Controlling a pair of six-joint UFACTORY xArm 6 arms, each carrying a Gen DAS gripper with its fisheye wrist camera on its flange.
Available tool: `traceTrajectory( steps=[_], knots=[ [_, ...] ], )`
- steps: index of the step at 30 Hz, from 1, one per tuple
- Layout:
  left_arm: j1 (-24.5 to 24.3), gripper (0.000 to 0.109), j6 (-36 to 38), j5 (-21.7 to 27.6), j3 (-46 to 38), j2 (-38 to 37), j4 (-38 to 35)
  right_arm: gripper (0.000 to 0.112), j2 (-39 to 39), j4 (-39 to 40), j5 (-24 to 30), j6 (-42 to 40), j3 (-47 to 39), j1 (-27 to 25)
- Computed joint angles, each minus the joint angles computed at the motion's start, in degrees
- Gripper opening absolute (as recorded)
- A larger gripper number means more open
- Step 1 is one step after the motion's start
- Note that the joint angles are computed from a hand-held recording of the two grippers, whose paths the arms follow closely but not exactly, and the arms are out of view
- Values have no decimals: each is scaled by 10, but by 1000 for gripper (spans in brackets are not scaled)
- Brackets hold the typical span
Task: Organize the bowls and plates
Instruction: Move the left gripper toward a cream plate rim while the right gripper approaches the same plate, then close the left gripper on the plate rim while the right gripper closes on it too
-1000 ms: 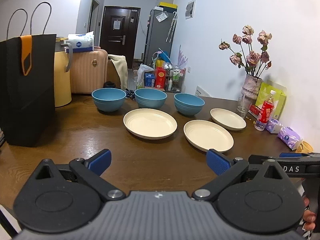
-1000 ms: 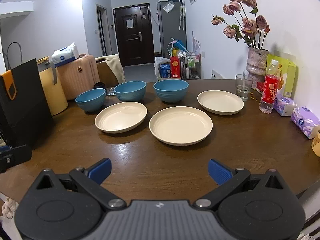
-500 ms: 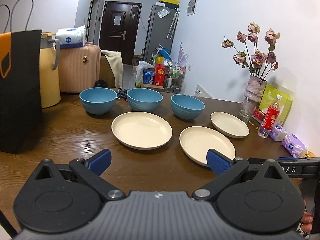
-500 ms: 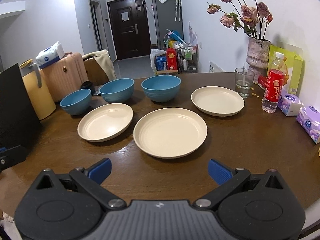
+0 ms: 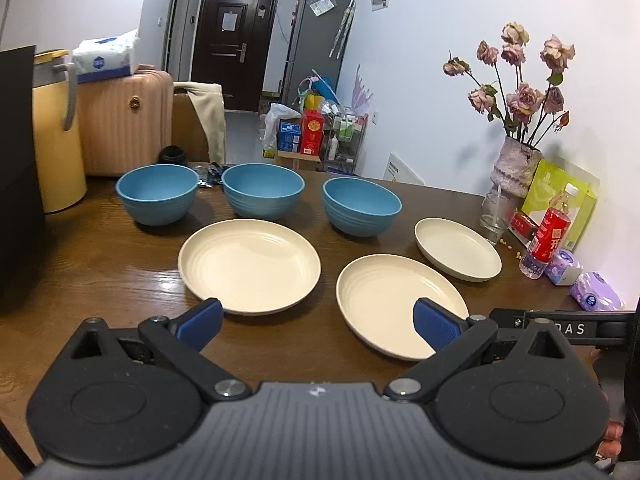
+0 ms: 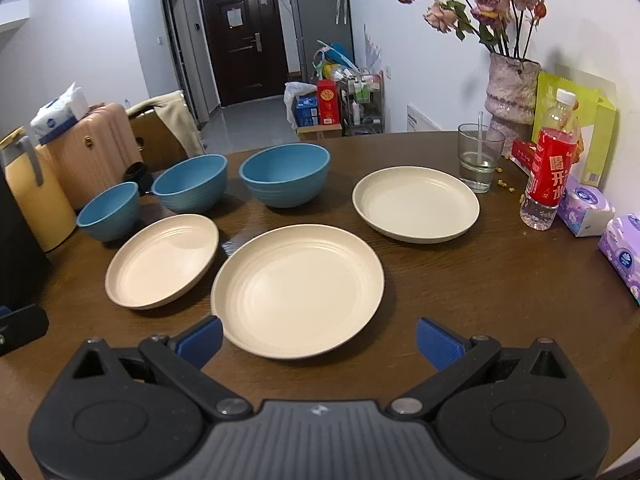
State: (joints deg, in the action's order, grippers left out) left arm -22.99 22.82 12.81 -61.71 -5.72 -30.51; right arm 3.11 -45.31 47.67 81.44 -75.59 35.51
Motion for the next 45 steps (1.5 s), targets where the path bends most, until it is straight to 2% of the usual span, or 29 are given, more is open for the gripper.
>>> traceTrajectory(
  steps=[6, 11, 19, 25, 31, 34, 45],
  knots=[
    [-16, 103, -40, 1, -54, 58, 39, 103, 14, 20, -34, -25, 1, -42],
    [-23, 103, -119, 17, -108, 113, 112, 103, 27, 41, -62, -55, 2, -77],
    [-28, 102, -244, 100, -225, 209, 215, 101, 59, 100, -107, -127, -6, -128],
    [-32, 98, -296, 178, -324, 282, 244, 90, 97, 168, -137, -204, -27, -158],
    [-35, 85, -339, 257, -422, 352, 252, 84, 134, 217, -144, -265, -56, -178],
    [-36, 79, -360, 303, -476, 390, 254, 70, 149, 242, -149, -289, -67, -186],
    [-36, 62, -394, 379, -588, 466, 255, 53, 199, 310, -151, -352, -108, -202]
  ],
)
